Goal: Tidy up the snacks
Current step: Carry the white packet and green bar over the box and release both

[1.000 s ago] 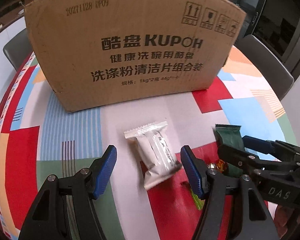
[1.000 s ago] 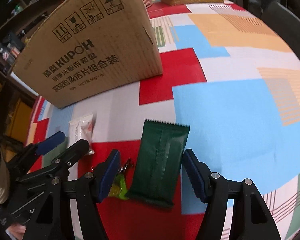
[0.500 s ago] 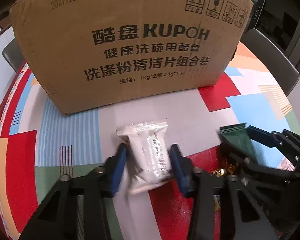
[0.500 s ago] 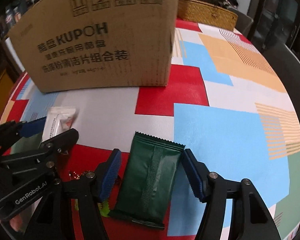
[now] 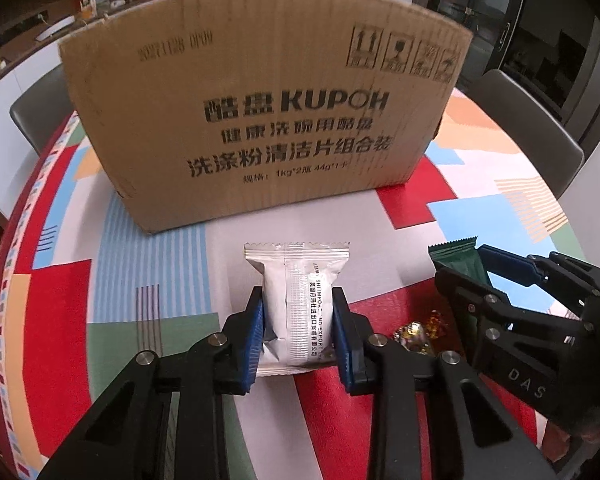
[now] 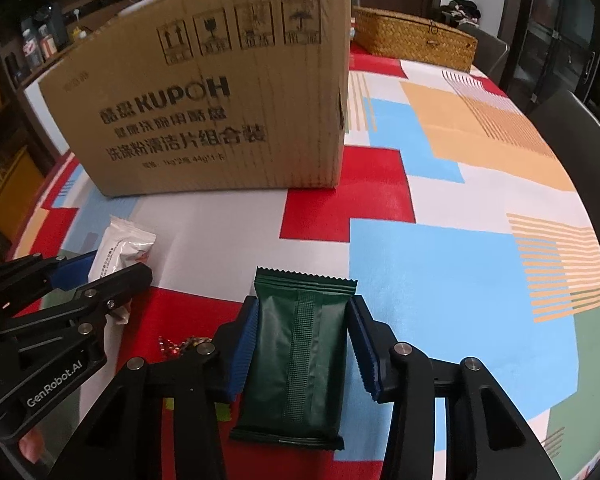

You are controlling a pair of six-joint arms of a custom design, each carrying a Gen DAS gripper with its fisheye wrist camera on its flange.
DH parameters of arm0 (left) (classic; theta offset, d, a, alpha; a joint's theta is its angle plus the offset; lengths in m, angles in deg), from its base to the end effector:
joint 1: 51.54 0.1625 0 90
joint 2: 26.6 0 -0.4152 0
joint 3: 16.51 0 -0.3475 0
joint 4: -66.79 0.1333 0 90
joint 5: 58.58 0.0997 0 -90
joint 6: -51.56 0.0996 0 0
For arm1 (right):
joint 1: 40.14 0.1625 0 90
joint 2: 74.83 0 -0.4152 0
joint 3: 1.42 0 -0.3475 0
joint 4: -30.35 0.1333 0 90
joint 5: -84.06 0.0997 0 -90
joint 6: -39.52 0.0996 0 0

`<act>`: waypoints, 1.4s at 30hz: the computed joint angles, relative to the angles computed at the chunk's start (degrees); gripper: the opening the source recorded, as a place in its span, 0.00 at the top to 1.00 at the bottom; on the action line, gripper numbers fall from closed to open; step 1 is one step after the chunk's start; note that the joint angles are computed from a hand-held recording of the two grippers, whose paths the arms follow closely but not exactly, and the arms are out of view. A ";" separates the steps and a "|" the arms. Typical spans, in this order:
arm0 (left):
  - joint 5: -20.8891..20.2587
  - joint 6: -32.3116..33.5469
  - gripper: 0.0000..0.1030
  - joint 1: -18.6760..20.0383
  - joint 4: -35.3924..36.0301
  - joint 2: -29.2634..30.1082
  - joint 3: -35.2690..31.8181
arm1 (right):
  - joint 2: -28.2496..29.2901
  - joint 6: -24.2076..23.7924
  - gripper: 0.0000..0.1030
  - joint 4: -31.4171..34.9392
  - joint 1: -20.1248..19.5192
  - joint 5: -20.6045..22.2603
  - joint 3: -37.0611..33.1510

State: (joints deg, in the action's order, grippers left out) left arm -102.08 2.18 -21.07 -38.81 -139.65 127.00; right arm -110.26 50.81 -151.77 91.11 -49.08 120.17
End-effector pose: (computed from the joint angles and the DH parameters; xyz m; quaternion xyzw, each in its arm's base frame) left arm -0.0817 -0.2866 0.2766 0.1314 0.9030 -0.2494 0.3242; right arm 0.3578 -0.3091 -0.0055 0.2216 -0.9021 0.2059 0.3078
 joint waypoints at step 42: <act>19.55 -6.76 0.70 -16.06 19.91 -3.12 -15.88 | -4.12 -20.86 0.56 -15.15 7.83 3.02 -11.37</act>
